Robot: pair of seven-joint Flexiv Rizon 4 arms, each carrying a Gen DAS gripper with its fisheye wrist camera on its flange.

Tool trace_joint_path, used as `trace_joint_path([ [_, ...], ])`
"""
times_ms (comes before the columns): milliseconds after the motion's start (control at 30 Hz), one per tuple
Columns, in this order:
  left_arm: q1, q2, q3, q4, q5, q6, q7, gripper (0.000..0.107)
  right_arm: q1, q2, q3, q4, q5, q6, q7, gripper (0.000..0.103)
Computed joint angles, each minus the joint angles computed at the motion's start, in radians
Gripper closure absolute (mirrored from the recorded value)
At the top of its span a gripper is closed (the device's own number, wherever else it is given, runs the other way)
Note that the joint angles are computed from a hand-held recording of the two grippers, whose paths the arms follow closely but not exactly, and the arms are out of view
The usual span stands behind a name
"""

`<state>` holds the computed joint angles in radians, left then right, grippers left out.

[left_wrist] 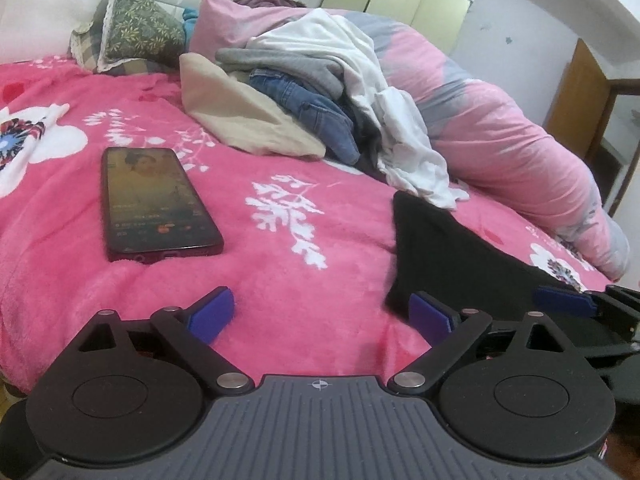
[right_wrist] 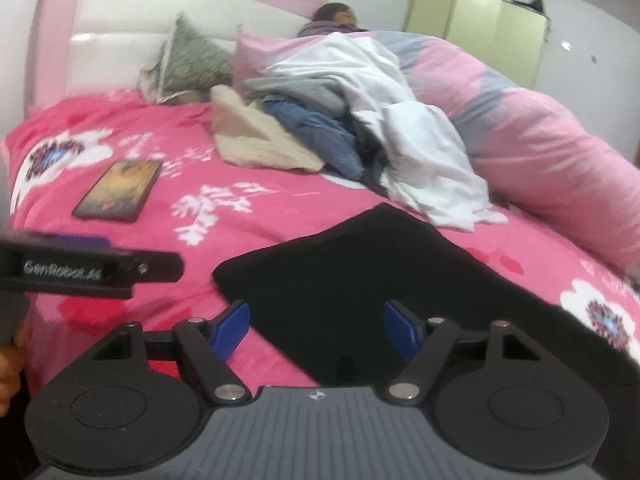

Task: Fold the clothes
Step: 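Lower the right tool onto the T-shirt corner and close it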

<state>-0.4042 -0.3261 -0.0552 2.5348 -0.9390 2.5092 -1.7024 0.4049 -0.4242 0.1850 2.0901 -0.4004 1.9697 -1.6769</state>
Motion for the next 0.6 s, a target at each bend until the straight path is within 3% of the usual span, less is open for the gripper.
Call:
trace_joint_path([
  [233, 0.035, -0.005, 0.013, 0.022, 0.083, 0.024, -0.096, 0.022, 0.161, -0.010, -0.109, 0.011, 0.106, 0.042, -0.159, 0.028],
  [467, 0.023, -0.020, 0.012, 0.018, 0.064, 0.046, -0.083, 0.024, 0.317, -0.037, -0.217, -0.011, 0.252, 0.046, -0.311, 0.029],
  [600, 0.032, -0.022, 0.014, 0.023, 0.083, 0.054, -0.105, 0.026, 0.358, -0.047, -0.240, -0.017, 0.303, 0.061, -0.385, 0.033],
])
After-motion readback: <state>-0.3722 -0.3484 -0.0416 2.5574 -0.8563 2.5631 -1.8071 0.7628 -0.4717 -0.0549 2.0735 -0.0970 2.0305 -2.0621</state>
